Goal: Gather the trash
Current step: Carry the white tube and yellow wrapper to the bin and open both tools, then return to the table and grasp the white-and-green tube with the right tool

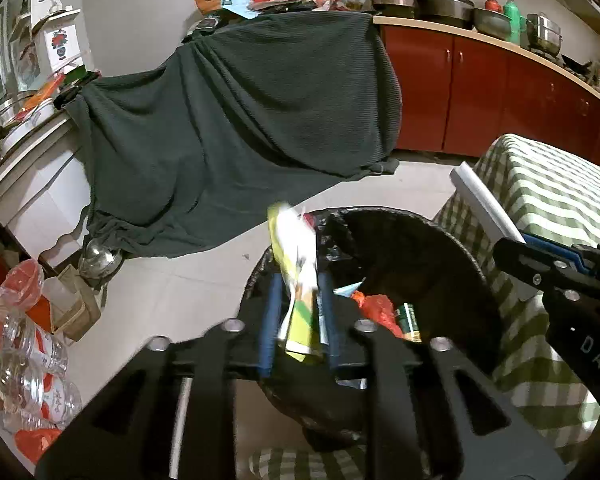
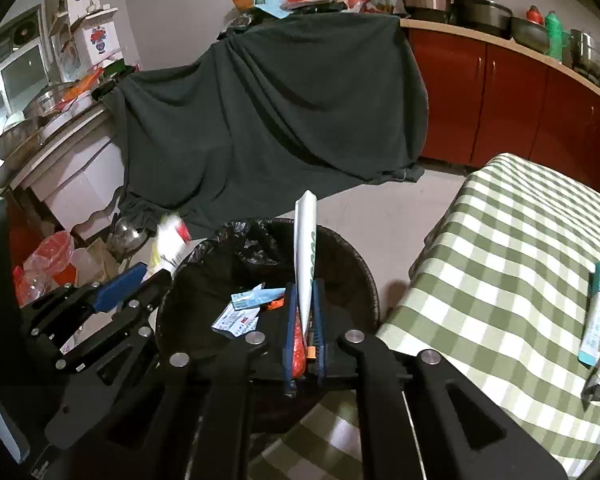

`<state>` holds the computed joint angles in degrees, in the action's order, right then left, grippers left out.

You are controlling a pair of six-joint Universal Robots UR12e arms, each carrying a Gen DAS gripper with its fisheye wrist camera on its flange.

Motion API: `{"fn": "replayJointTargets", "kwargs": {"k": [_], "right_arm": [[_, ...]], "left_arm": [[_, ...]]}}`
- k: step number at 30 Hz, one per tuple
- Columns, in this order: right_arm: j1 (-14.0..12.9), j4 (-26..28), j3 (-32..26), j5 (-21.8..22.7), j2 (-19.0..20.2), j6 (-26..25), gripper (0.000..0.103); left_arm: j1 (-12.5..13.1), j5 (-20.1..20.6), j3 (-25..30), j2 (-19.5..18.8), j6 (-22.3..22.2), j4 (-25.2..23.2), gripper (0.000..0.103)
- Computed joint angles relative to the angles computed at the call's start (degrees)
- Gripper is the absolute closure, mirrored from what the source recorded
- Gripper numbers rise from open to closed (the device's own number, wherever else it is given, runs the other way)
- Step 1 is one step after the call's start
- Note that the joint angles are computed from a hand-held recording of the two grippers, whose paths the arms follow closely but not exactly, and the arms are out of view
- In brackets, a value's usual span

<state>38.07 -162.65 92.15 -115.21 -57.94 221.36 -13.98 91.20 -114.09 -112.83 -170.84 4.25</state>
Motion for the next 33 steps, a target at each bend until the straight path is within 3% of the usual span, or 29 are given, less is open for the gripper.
{"fn": "replayJointTargets", "kwargs": {"k": [1,2,3,8,14,23,33], "right_arm": [[0.0,0.1,0.0,-0.1,0.1,0.1,0.08],[0.0,0.6,-0.1,-0.3,0.0,0.6,0.07],[0.0,0.5,-0.1,-0.6,0.0,0.8,0.066],[0.3,0.2,0.2,-2.2,-0.2,1.4,0.062],[1.0,-0.3,1.6,-5.0,-1.4,1.9,0.05],[2.0,2.3,8.0,-12.0,-6.8,6.5,0.048],[2.0,13.9,17.4,-18.7,-14.9,20.7,0.048]], "left_arm": [[0.1,0.0,0.0,-0.1,-0.4,0.1,0.064],[0.3,-0.1,0.0,-0.1,-0.6,0.2,0.064],[0.3,-0.1,0.0,-0.1,-0.6,0.2,0.064],[0.4,0.0,0.2,-0.3,-0.7,0.0,0.061],[0.4,-0.9,-0.5,0.4,-0.6,0.7,0.055],[-0.9,-4.0,-1.3,2.2,-1.0,-0.3,0.052],[-4.5,-7.1,-2.2,3.5,1.4,-1.1,0.051]]}}
